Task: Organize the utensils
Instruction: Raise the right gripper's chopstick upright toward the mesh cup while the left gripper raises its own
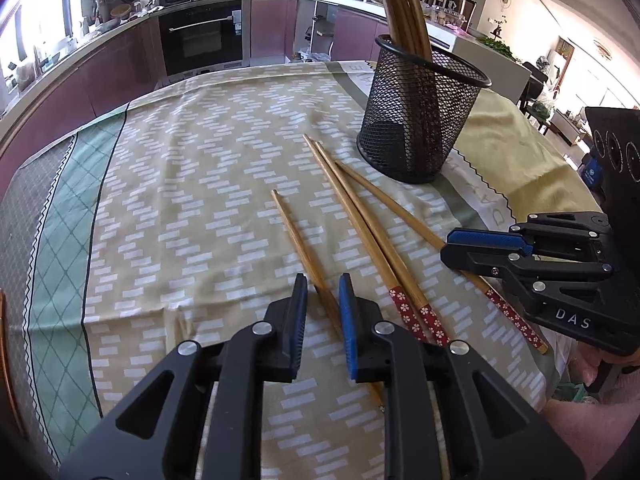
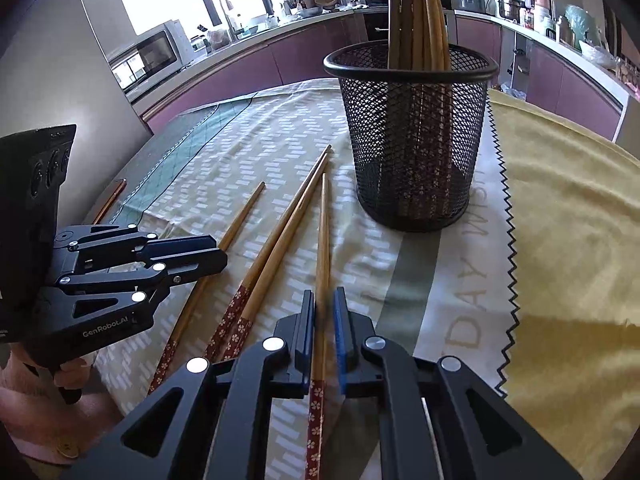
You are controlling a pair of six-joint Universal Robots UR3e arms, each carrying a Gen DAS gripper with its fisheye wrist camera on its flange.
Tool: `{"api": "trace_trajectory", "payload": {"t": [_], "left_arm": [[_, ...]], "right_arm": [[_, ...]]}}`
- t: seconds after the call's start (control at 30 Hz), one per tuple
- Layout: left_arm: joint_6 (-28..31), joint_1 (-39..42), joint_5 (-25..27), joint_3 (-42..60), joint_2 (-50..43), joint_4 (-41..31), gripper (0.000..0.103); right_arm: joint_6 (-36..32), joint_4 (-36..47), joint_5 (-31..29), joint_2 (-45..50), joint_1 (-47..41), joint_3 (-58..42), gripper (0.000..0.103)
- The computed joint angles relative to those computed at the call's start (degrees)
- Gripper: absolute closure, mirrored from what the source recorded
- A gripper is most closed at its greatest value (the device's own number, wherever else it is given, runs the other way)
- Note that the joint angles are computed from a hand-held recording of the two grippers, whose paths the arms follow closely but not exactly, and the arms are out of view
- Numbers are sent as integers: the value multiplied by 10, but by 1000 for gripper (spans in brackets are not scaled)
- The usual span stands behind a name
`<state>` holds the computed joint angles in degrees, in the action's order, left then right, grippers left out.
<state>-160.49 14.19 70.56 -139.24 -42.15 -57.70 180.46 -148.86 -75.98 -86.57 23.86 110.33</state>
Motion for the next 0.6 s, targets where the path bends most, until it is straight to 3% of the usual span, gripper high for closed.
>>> {"api": "trace_trajectory", "payload": {"t": [0.13, 0.3, 0.37, 0.6], "left_arm": [[-1, -4, 1, 8, -26, 14, 82], [-28, -33, 25, 13, -67, 62, 83], [-41, -41, 31, 15, -76, 72, 90], [-49, -22, 18, 9, -60, 64, 94]], "right_arm": [[-4, -3, -34, 31, 23, -34, 83], [-12, -17, -66, 56, 39, -54, 85], [-9, -17, -55, 56, 33, -53, 96], [-1, -29, 8, 13, -11, -4, 97]]}}
